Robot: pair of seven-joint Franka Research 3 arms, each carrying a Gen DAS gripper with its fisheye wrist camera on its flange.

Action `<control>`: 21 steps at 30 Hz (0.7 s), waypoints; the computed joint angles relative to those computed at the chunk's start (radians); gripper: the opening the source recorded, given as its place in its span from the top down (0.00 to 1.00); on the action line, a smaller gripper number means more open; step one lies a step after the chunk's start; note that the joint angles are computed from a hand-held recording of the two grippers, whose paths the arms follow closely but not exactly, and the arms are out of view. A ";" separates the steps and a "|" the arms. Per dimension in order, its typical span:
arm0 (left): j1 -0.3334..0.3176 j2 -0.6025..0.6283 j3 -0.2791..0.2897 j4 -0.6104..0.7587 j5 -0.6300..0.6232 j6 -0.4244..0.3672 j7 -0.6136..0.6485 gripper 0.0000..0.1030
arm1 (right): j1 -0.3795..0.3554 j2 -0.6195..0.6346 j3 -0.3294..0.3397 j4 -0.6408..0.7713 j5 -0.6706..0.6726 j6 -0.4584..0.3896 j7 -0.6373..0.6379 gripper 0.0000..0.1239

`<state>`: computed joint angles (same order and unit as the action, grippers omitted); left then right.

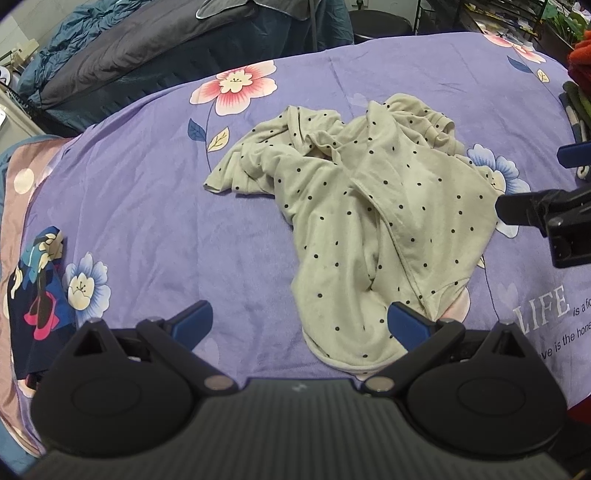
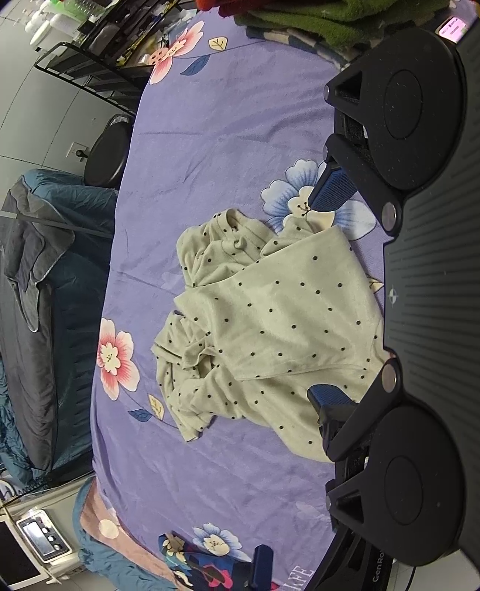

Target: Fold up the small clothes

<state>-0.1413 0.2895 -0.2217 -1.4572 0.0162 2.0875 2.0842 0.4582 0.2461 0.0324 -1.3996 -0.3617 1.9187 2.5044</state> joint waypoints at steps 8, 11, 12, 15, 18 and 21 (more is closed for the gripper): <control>0.068 0.075 0.028 0.045 -0.062 0.015 -0.080 0.01 | -0.017 0.032 -0.002 -0.074 -0.004 0.172 -0.047 0.17; 0.107 0.079 0.039 0.039 -0.083 0.026 -0.104 0.01 | -0.014 0.101 -0.012 -0.035 -0.004 0.228 -0.108 0.17; 0.116 0.074 0.043 0.030 -0.082 0.030 -0.115 0.01 | -0.015 0.131 -0.016 -0.010 0.010 0.242 -0.123 0.17; 0.133 0.056 0.052 0.000 -0.071 0.029 -0.149 0.01 | -0.004 0.229 -0.047 0.085 0.033 0.246 -0.118 0.17; 0.140 0.028 0.055 -0.039 -0.063 0.023 -0.177 0.01 | 0.007 0.344 -0.073 0.240 0.075 0.140 -0.105 0.17; 0.141 0.005 0.050 -0.068 -0.067 0.013 -0.189 0.01 | 0.014 0.398 -0.087 0.314 0.107 0.084 -0.110 0.17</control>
<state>-0.0003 0.2950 -0.1712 -1.5254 -0.0509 2.1007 1.8957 0.4718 0.6444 -0.0543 -1.0855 -0.2546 2.0027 2.3940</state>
